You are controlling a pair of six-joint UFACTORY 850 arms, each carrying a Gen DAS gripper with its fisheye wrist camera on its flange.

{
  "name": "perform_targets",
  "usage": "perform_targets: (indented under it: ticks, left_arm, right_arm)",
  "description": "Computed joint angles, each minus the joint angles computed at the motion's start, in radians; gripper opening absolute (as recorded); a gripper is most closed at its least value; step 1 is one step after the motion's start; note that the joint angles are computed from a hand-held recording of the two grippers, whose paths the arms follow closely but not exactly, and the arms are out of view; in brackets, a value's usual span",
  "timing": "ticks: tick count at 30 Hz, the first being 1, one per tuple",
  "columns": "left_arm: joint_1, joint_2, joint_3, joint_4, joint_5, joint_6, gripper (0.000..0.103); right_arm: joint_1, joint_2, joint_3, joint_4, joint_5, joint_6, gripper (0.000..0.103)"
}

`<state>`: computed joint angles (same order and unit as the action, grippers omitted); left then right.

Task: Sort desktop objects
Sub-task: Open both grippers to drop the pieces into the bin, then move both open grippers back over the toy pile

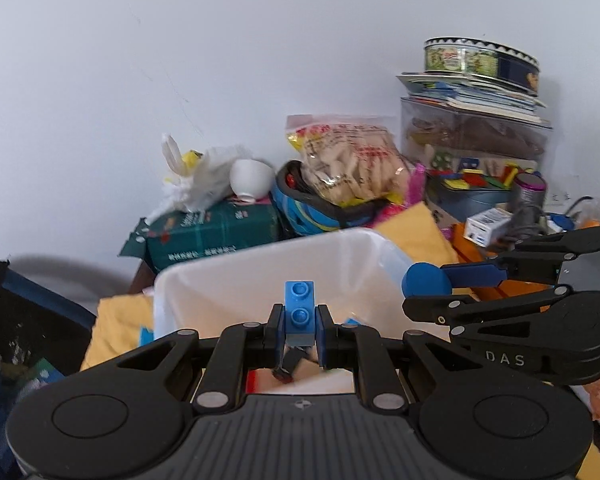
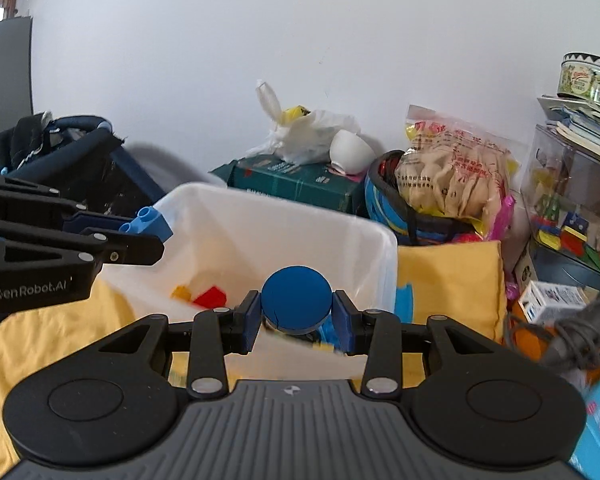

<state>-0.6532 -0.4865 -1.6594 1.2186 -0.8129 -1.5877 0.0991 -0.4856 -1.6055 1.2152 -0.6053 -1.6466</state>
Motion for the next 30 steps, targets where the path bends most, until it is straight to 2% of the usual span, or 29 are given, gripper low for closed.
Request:
perform_targets:
  ticks: [5, 10, 15, 16, 18, 19, 20, 24, 27, 29, 30]
  left_arm:
    - [0.049, -0.042, -0.071, -0.043, 0.006, 0.061, 0.017]
    - [0.098, -0.105, -0.149, -0.162, 0.000, 0.156, 0.017]
    - [0.123, -0.152, -0.181, -0.278, -0.003, 0.264, 0.019]
    - [0.128, -0.158, -0.184, -0.308, -0.001, 0.290, 0.020]
    - [0.128, -0.147, -0.167, -0.321, 0.005, 0.283, 0.032]
    - [0.121, -0.135, -0.149, -0.295, 0.005, 0.255, 0.044]
    - [0.113, -0.125, -0.135, -0.261, -0.003, 0.226, 0.052]
    - [0.076, -0.062, -0.061, -0.136, -0.009, 0.091, 0.053]
    - [0.027, 0.015, 0.049, -0.001, 0.021, -0.109, 0.054]
    - [-0.011, 0.040, 0.102, 0.043, -0.003, -0.190, 0.068]
    - [-0.029, 0.046, 0.123, 0.051, -0.014, -0.213, 0.069]
  right_arm:
    - [0.022, -0.063, -0.102, -0.082, 0.005, 0.118, 0.042]
    - [0.053, -0.146, -0.228, -0.274, 0.018, 0.335, 0.042]
    - [0.072, -0.201, -0.290, -0.435, 0.016, 0.493, 0.042]
    - [0.073, -0.209, -0.296, -0.458, 0.011, 0.513, 0.043]
    - [0.076, -0.217, -0.304, -0.504, 0.002, 0.543, 0.043]
    - [0.074, -0.211, -0.294, -0.502, 0.005, 0.534, 0.046]
    - [0.069, -0.200, -0.277, -0.474, 0.011, 0.506, 0.046]
    - [0.046, -0.165, -0.242, -0.372, 0.001, 0.413, 0.046]
    - [0.009, -0.096, -0.153, -0.195, -0.008, 0.237, 0.046]
    - [-0.018, -0.056, -0.097, -0.132, -0.040, 0.169, 0.046]
    - [-0.029, -0.033, -0.060, -0.111, -0.042, 0.144, 0.047]
